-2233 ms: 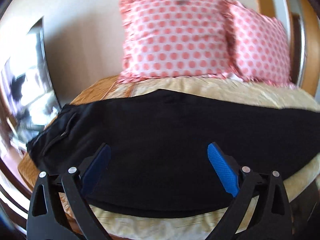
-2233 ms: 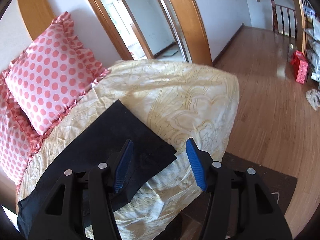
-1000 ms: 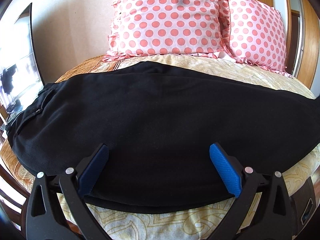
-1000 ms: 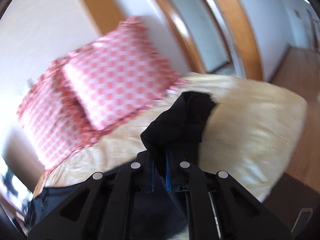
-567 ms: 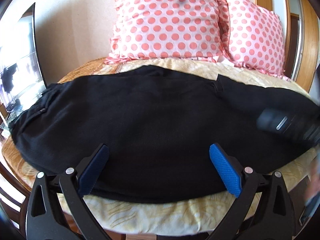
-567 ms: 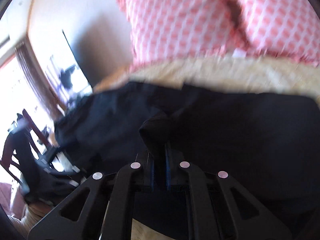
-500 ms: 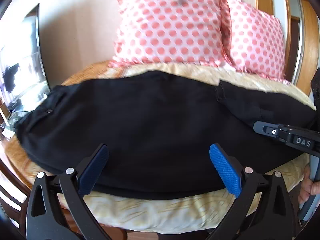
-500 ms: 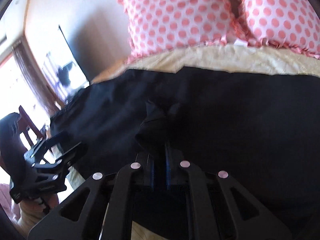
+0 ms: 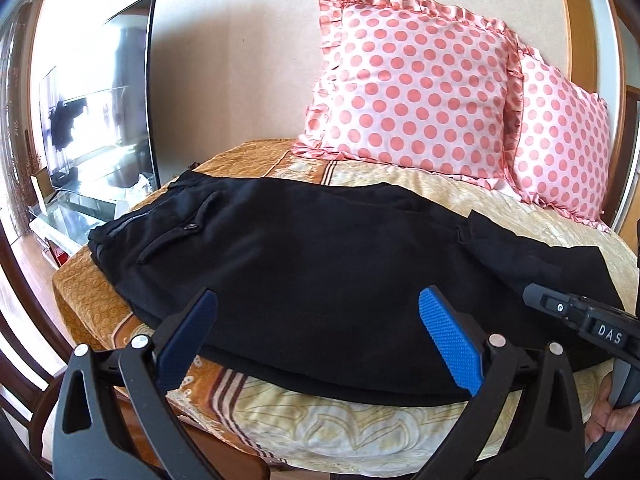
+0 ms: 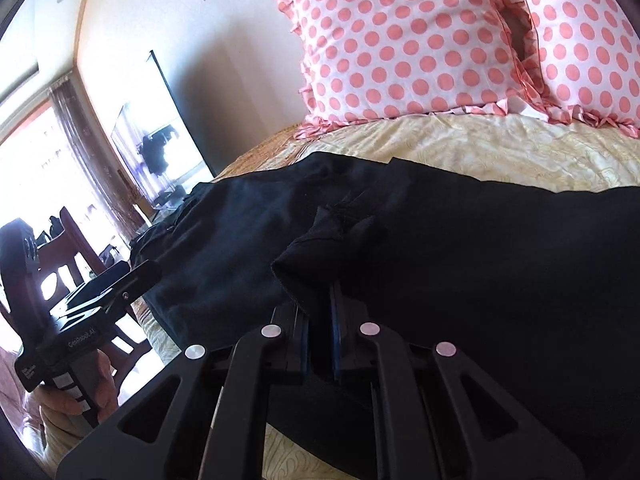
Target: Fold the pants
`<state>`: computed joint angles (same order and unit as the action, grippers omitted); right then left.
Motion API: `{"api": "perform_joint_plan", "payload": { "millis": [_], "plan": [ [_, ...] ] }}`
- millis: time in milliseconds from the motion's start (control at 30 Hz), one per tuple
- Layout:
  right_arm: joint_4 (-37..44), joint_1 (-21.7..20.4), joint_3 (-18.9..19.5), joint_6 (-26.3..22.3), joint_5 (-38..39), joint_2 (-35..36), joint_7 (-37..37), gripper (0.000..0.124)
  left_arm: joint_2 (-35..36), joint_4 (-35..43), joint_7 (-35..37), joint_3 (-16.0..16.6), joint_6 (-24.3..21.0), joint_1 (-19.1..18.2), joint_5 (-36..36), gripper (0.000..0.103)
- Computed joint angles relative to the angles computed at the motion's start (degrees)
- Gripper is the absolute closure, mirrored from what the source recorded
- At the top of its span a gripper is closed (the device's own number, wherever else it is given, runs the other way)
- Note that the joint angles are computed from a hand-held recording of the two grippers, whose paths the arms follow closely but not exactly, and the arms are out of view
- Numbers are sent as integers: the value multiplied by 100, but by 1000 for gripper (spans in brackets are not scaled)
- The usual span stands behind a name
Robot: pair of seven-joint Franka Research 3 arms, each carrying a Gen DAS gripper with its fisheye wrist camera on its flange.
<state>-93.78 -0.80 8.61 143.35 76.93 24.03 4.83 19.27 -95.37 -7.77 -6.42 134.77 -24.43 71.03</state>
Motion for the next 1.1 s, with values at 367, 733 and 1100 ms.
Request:
{"api": "perform_joint_plan", "payload": {
  "millis": [367, 733, 1100],
  "plan": [
    [-516, -77, -51, -466, -220, -377, -762, 85, -241, -309, -213, -18, -276, 52, -18, 2],
    [-264, 620, -207, 702, -588, -138, -421, 85, -865, -1034, -869, -165, -296, 503, -242, 2],
    [-549, 383, 48, 711, -465, -303, -896, 83, -1862, -2542, -2377, 95, 2634, 1932, -782, 4]
  ]
}}
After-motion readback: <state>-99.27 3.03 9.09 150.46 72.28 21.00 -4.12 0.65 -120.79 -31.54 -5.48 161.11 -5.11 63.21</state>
